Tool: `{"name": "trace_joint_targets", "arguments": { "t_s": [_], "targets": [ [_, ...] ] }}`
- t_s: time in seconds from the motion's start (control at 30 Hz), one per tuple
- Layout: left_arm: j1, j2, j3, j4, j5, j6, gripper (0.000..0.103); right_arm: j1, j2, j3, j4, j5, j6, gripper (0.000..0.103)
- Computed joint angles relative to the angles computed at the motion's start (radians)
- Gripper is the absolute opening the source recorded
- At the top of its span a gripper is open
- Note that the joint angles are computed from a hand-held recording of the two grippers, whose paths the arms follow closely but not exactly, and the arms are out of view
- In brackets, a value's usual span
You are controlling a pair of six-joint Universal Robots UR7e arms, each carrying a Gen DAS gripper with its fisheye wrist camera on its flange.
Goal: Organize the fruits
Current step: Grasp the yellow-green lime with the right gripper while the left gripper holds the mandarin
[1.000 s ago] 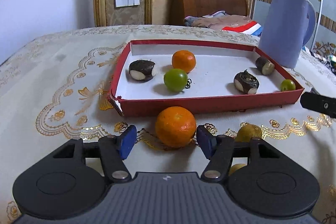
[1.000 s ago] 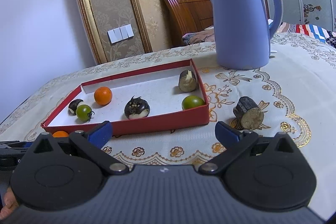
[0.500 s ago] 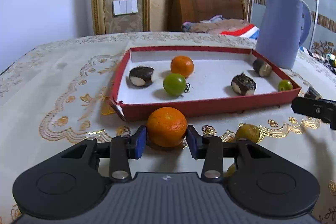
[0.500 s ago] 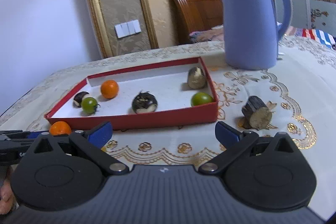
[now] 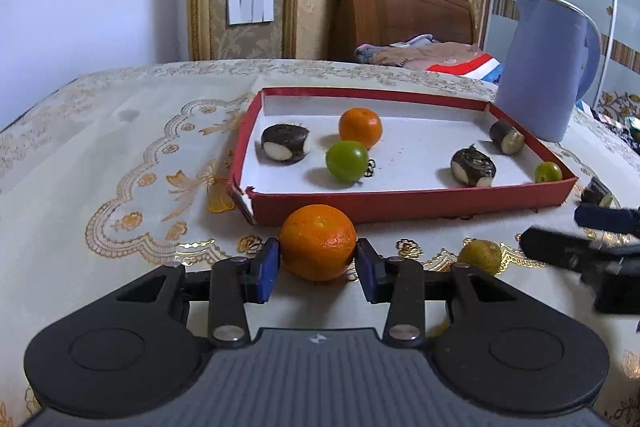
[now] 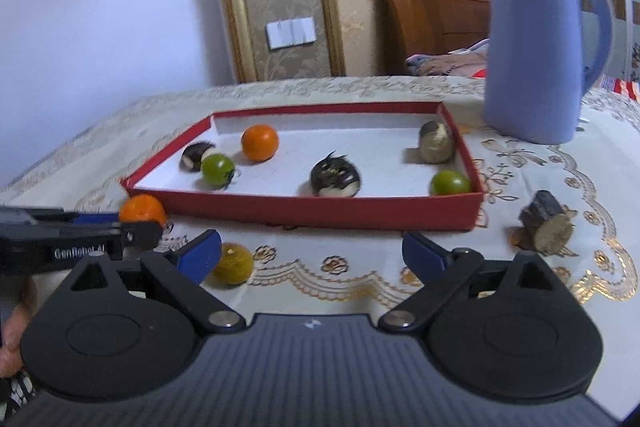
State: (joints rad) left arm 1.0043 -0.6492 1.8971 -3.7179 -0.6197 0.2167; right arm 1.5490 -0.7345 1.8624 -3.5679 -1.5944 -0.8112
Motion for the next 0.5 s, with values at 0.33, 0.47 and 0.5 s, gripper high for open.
{"name": "trace_joint_targets", "arguments": {
  "t_s": [0.33,0.47,0.5],
  "targets": [
    [0.005,-0.005,-0.002,0.025,0.009,-0.032,0.04,0.022,0.017,-0.023,0.063,-0.032,-0.036,0.085],
    [0.007,-0.007,-0.003,0.028,0.018,-0.045,0.04,0.042,0.033,-0.041,0.101,-0.065,-0.07,0.076],
    [0.007,-0.007,-0.003,0.028,0.02,-0.049,0.04,0.045,0.038,-0.045,0.104,-0.074,-0.075,0.072]
  ]
}}
